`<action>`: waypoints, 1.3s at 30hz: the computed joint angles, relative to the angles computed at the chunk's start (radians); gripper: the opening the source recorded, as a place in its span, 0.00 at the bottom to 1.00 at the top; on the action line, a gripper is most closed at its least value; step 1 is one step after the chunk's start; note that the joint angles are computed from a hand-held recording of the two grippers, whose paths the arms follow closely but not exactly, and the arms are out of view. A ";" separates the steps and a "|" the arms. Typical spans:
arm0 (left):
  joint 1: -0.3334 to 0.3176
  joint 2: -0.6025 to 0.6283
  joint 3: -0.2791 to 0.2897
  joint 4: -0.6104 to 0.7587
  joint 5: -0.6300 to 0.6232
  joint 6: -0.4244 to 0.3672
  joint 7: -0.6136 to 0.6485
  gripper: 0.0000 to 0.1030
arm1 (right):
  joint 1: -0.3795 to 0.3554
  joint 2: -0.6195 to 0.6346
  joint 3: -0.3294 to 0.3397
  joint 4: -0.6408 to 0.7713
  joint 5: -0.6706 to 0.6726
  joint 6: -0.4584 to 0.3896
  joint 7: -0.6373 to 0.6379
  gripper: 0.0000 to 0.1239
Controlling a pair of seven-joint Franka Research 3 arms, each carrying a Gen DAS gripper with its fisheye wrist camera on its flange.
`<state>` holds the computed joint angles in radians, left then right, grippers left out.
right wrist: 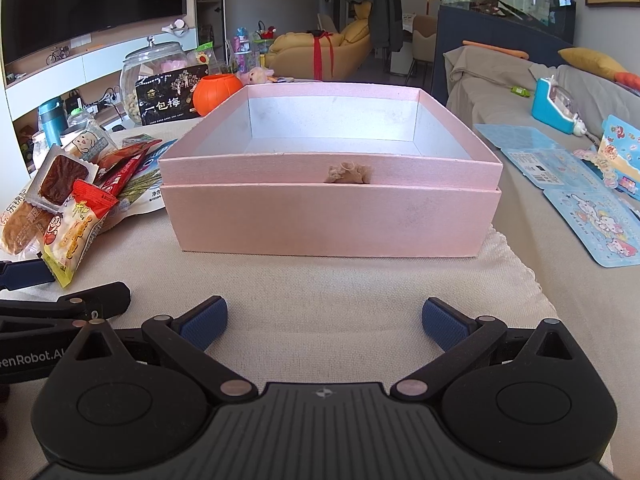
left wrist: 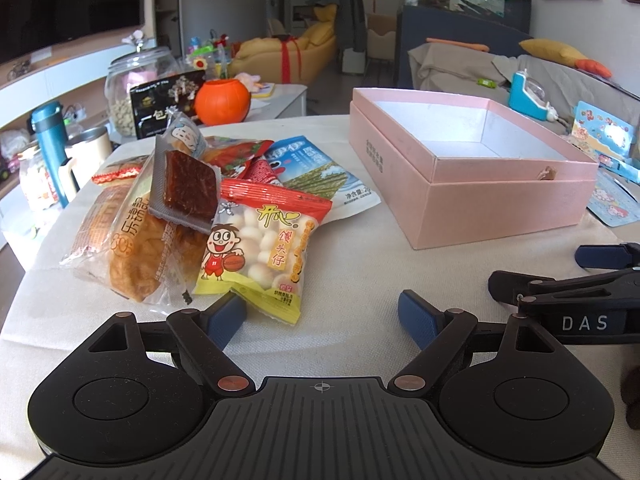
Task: Organize snacks
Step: 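Reach the left tool to the brown jerky packet and grasp it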
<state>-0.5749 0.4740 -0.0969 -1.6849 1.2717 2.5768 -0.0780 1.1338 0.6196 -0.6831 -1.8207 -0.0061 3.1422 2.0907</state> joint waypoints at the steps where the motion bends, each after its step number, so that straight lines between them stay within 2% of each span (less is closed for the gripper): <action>1: 0.011 0.003 0.001 0.004 -0.001 0.026 0.003 0.85 | -0.028 0.000 0.029 0.017 0.002 -0.010 -0.011 0.83; 3: 0.029 -0.014 0.005 -0.015 -0.005 0.069 -0.007 0.83 | -0.122 -0.028 0.129 0.067 -0.006 -0.100 -0.052 0.83; 5: 0.047 -0.027 0.006 -0.027 -0.023 0.087 0.002 0.77 | -0.204 -0.035 0.215 0.156 0.004 -0.258 -0.073 0.83; 7: 0.067 -0.048 0.006 -0.046 -0.038 0.119 0.013 0.75 | -0.249 -0.006 0.257 0.270 0.009 -0.418 -0.059 0.83; 8: 0.081 -0.068 0.008 -0.070 -0.034 0.163 0.002 0.75 | -0.264 0.022 0.267 0.342 0.006 -0.501 -0.037 0.83; 10: 0.099 -0.114 0.023 -0.118 0.024 0.261 -0.063 0.75 | -0.281 0.050 0.283 0.414 -0.012 -0.586 0.004 0.83; 12: 0.106 -0.161 0.037 -0.158 0.139 0.325 -0.163 0.75 | -0.329 0.073 0.333 0.482 -0.011 -0.646 -0.020 0.83; 14: 0.116 -0.202 0.032 -0.186 0.228 0.310 -0.236 0.75 | -0.383 0.077 0.397 0.504 -0.008 -0.641 -0.084 0.83; 16: 0.134 -0.227 0.016 -0.204 0.250 0.261 -0.263 0.75 | -0.439 0.083 0.467 0.516 0.006 -0.600 -0.135 0.83; 18: 0.157 -0.244 0.001 -0.221 0.247 0.215 -0.278 0.75 | -0.480 0.116 0.516 0.574 0.026 -0.589 -0.115 0.83; 19: 0.172 -0.248 -0.010 -0.229 0.224 0.197 -0.270 0.75 | -0.515 0.126 0.561 0.582 0.050 -0.541 -0.134 0.83; 20: 0.189 -0.251 -0.020 -0.236 0.198 0.189 -0.258 0.75 | -0.572 0.136 0.641 0.590 0.095 -0.494 -0.198 0.83; 21: 0.208 -0.255 -0.027 -0.247 0.172 0.196 -0.242 0.75 | -0.622 0.155 0.715 0.617 0.136 -0.483 -0.260 0.80; 22: 0.221 -0.253 -0.035 -0.253 0.147 0.201 -0.219 0.74 | -0.647 0.183 0.761 0.665 0.167 -0.503 -0.296 0.79; 25: 0.241 -0.258 -0.045 -0.274 0.086 0.196 -0.177 0.68 | -0.652 0.243 0.825 0.764 0.200 -0.552 -0.402 0.79; 27: 0.245 -0.266 -0.044 -0.286 0.084 0.189 -0.193 0.66 | -0.617 0.262 0.818 0.797 0.178 -0.569 -0.475 0.79; 29: 0.248 -0.272 -0.045 -0.288 0.091 0.183 -0.204 0.64 | -0.592 0.253 0.825 0.776 0.167 -0.546 -0.556 0.79; 31: 0.250 -0.273 -0.049 -0.282 0.098 0.181 -0.198 0.63 | -0.580 0.239 0.833 0.754 0.167 -0.557 -0.629 0.77; 33: 0.246 -0.261 -0.056 -0.257 0.101 0.184 -0.169 0.62 | -0.540 0.214 0.785 0.714 0.125 -0.532 -0.640 0.76; 35: 0.239 -0.240 -0.058 -0.227 0.110 0.198 -0.135 0.59 | -0.533 0.178 0.768 0.660 0.107 -0.523 -0.657 0.75; 39: 0.212 -0.171 -0.059 -0.148 0.066 0.193 -0.002 0.57 | -0.483 0.066 0.647 0.479 -0.004 -0.431 -0.553 0.75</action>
